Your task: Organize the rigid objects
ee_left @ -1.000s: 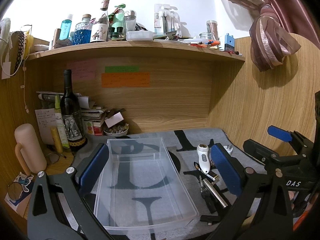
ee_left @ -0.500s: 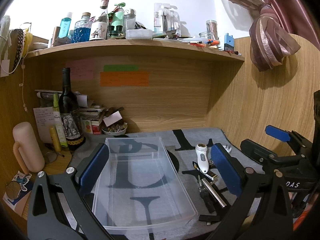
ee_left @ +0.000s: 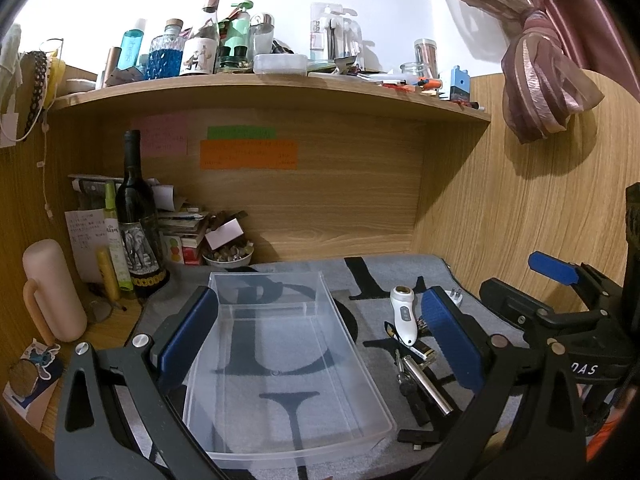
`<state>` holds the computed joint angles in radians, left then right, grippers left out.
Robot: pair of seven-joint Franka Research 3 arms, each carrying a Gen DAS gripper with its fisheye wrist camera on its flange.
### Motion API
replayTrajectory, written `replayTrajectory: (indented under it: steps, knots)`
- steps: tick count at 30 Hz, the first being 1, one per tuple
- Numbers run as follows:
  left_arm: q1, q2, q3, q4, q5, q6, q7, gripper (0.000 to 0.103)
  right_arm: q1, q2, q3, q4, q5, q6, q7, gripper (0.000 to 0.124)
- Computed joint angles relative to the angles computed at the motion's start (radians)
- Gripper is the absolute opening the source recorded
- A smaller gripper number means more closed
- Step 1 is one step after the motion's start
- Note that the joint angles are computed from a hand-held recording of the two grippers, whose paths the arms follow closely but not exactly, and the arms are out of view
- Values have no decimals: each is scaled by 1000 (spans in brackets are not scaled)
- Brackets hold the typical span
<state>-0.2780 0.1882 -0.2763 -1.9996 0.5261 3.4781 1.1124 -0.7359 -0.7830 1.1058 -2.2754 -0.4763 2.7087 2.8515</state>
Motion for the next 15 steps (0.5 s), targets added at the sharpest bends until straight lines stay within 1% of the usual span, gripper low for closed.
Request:
replayTrajectory:
  steps: [5,7,9,12,13,15]
  knots:
    - [46,20,-39,22,61,-8,-50,103,-1,12,-1,-2,-1,12,3,103]
    - [90,32,-76,40,117,-19,-95,103,-4,21,-1,-2,-1,23,6,103]
    - [114,44,-98,56,153,-30,-124,103,-13,29,3,1,-1,30,10,103]
    - [125,57,-106,75,167,-47,-138,103,-27,41,11,4,-4,40,8,103]
    - [141,65,-121,86,177,-58,-147,103,-32,48,13,5,-5,45,6,103]
    - [229,91,-212,113,223,-89,-175,103,-39,58,12,6,-6,50,0,103]
